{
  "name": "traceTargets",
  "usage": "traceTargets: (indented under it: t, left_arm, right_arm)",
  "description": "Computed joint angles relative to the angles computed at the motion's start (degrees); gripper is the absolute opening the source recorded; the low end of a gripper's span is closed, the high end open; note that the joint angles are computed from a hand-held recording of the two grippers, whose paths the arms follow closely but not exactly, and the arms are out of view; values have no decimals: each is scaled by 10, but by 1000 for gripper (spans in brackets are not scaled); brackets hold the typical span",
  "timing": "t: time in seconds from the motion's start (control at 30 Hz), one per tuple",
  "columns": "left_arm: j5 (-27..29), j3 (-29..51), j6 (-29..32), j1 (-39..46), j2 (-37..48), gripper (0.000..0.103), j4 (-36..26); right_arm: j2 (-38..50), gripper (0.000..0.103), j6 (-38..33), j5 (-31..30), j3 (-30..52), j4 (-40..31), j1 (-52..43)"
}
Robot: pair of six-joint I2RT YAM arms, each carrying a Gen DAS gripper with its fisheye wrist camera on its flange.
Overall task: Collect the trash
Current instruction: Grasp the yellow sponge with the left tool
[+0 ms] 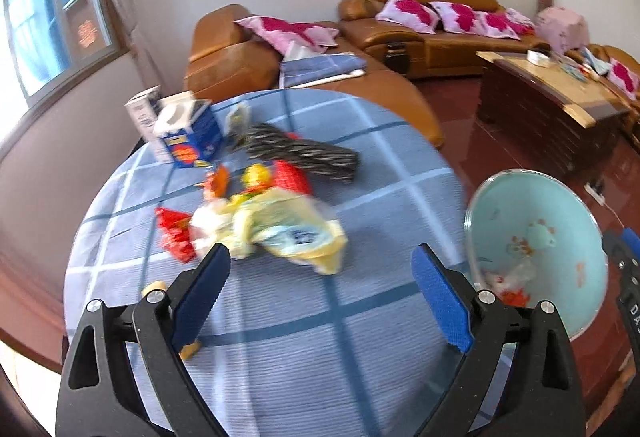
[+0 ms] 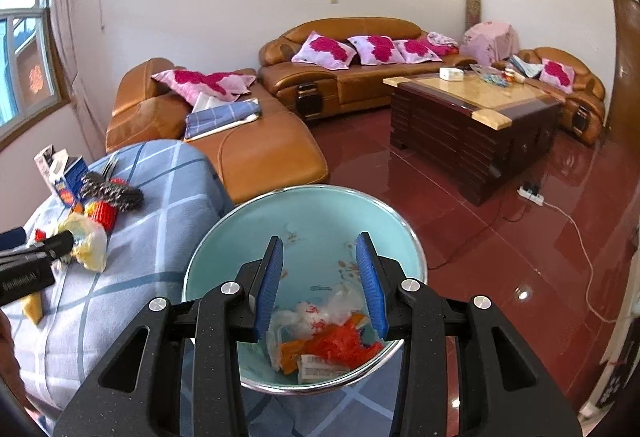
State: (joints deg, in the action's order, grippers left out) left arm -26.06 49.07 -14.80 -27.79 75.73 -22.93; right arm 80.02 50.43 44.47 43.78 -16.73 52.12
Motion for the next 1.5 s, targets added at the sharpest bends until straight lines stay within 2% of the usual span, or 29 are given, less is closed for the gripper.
traceTargets:
  t: [0.47, 0.73, 0.97, 1.13, 1.33, 1.5]
  left_arm:
    - [61, -64, 46, 144, -77, 92, 13]
    - [134, -109, 100, 308, -114, 92, 19]
    - [179, -126, 128, 407, -98, 92, 33]
    - [198, -121, 124, 421, -78, 92, 34]
    - [221, -100, 91, 411, -29, 89, 43]
    - [213, -100, 83, 381, -9, 87, 61]
  right_arm:
    - [85, 39, -9, 17, 91, -29, 51]
    - [157, 38, -53, 2, 174, -24, 67]
    - [224, 38, -96, -20, 254, -20, 81]
    - [257, 38, -118, -31, 299, -21, 84]
    - [296, 38, -138, -45, 346, -30, 80]
    - [304, 38, -148, -51, 356, -31, 69]
